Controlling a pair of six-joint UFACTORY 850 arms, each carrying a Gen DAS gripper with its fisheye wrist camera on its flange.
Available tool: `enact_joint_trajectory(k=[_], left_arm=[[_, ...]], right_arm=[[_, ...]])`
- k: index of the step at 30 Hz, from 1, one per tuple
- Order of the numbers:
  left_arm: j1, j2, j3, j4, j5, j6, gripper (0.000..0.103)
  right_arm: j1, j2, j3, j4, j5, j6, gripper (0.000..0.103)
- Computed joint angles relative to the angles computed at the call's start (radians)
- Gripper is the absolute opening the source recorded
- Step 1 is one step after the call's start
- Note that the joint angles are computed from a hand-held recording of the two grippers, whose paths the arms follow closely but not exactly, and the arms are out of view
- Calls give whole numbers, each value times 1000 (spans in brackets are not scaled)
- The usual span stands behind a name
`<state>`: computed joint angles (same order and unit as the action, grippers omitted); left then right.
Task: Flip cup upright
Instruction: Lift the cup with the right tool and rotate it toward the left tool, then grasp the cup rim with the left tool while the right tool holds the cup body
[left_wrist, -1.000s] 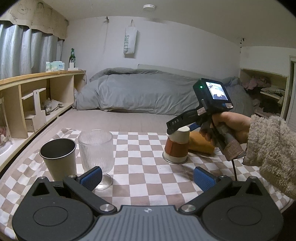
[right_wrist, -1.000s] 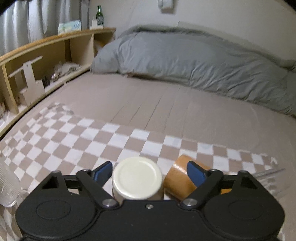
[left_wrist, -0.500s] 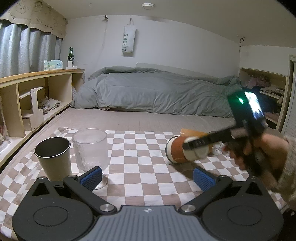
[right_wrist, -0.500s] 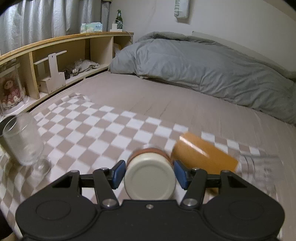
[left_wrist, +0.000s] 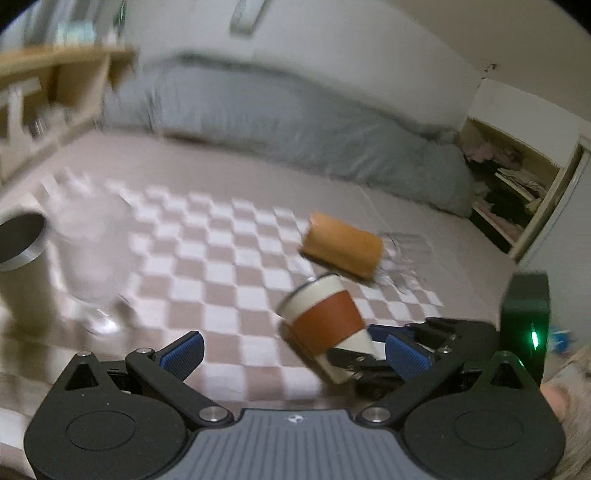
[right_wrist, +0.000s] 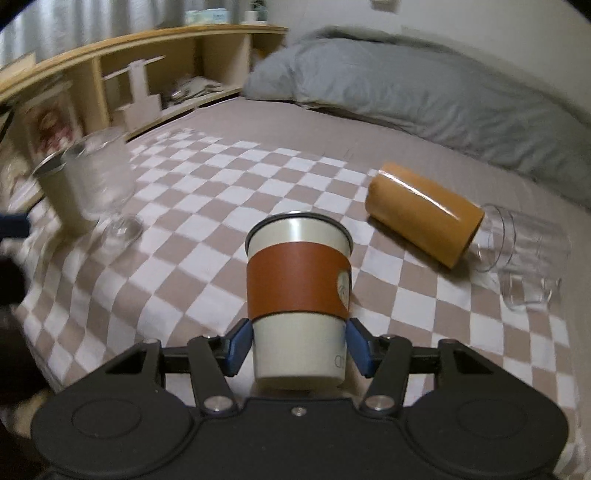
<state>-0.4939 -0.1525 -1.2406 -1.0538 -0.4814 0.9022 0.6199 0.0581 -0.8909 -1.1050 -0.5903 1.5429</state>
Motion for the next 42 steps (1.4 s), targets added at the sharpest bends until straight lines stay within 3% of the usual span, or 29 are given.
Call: enact_joint_trajectory(k=[3,5,11,14,17,21,24,33,38,42], left_arm=[[-2,-127,-151,107,-141,-251,102],[-8,-194,-224,136,-185,-378,99],[-46,-351,-388,258,-202,-635,97],[-54,-406,-439,251,-224,-676,97],[-64,-431,-456,223,-207,-653,97],[-67,-435,-446,202,-175,-637,85],[-62,-425,-430,177,-170,-599,85],[-49,-290,-296,85,-45,-305,84],[-47,-218,-228,123,43,-225,84],[-44,-173,-187,200,131,-215,84]], right_arm=[[-9,28,28,-14,31,13,57],[-9,40,46,-38,44,33,57],[-5,57,71,-97,61,59,57],[-14,67,82,-109,79,68,57],[-18,72,90,-128,91,79,57],[-12,76,98,-153,92,72,57],[-10,80,105,-168,95,72,57],[-38,88,95,-171,176,73,55],[-55,56,74,-232,184,143,55],[-84,33,56,-320,277,222,59]])
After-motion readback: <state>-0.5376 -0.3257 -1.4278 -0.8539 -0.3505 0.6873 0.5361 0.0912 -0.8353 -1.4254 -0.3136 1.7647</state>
